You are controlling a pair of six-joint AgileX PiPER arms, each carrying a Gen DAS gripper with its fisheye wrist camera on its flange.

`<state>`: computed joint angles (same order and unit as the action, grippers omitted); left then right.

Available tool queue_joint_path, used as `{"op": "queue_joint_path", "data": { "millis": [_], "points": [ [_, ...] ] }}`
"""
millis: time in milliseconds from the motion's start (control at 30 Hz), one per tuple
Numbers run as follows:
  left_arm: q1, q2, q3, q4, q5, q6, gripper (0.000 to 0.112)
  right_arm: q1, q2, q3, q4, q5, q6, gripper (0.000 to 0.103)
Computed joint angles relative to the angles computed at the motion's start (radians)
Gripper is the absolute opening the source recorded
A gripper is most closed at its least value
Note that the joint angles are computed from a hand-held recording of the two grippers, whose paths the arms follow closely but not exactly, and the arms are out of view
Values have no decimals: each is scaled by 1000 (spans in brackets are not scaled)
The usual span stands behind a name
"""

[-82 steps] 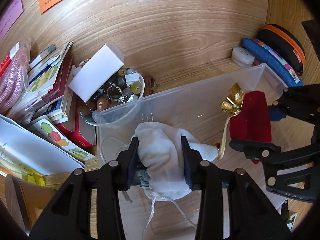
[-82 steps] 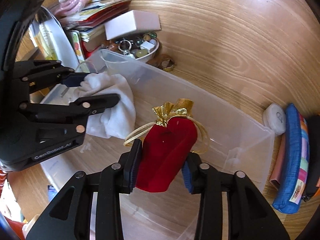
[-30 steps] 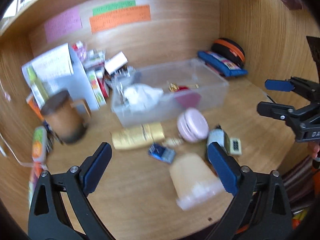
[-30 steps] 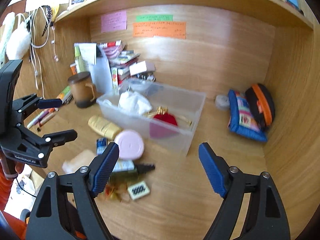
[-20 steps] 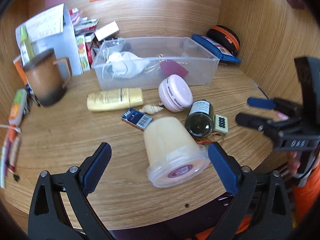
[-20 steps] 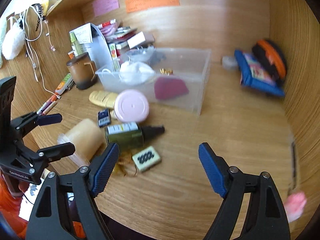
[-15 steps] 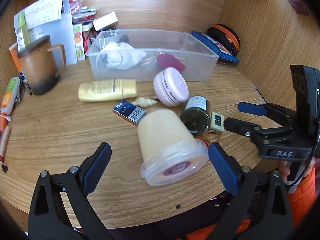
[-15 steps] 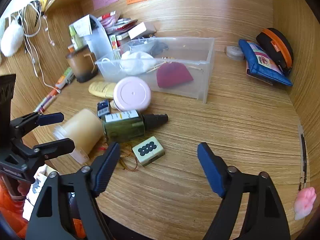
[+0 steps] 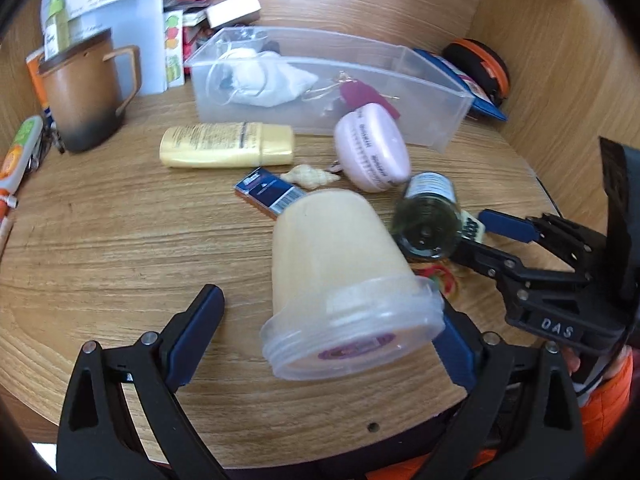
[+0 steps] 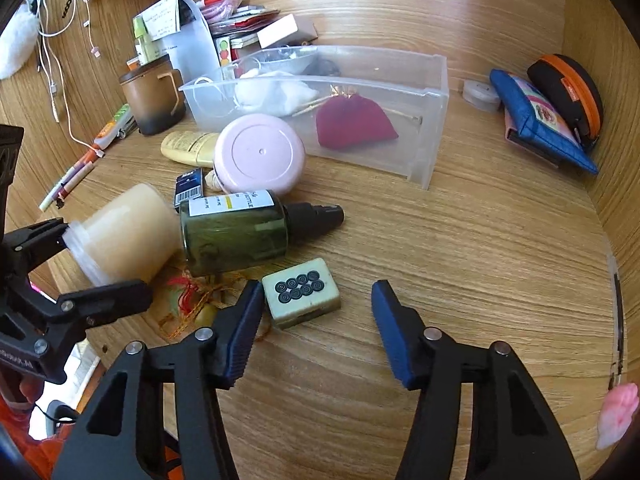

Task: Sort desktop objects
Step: 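Grasp the cream plastic tub with the left gripper while the right grasps the green dice block, then carry the tub and dice block into the clear bin and release both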

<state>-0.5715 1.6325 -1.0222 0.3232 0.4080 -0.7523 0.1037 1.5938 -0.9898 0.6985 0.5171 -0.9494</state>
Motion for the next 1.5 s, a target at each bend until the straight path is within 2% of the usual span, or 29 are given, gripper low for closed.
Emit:
{"op": "queue_joint_path", "data": {
  "millis": [133,200,267,400,667,867,1000,1300,1500],
  "points": [
    [-15,-1,7,105,0,-106,89,29,-11,27,-14,-61,5,44],
    [-19,-1,2,98,-2,-94,70,34,-12,32,-3,-74,-6,32],
    [-29,7,-12,129,19,-121,70,34,-9,24,-9,-66,7,32],
    [-13,1,-9,91,7,-92,70,11,-9,7,7,-27,2,32],
    [-24,-37,-32,245,54,-207,69,-39,-47,-24,56,35,-27,32],
    [0,-46,-34,207,53,-165,69,-71,-44,-41,58,61,-21,32],
    [4,-46,-34,199,48,-158,68,-106,-22,-63,93,110,-42,32],
    [3,-23,-70,208,57,-151,67,-45,23,-80,-99,37,129,32],
    [14,-14,-75,209,40,-149,67,-65,20,-62,-75,27,86,32]
  ]
}}
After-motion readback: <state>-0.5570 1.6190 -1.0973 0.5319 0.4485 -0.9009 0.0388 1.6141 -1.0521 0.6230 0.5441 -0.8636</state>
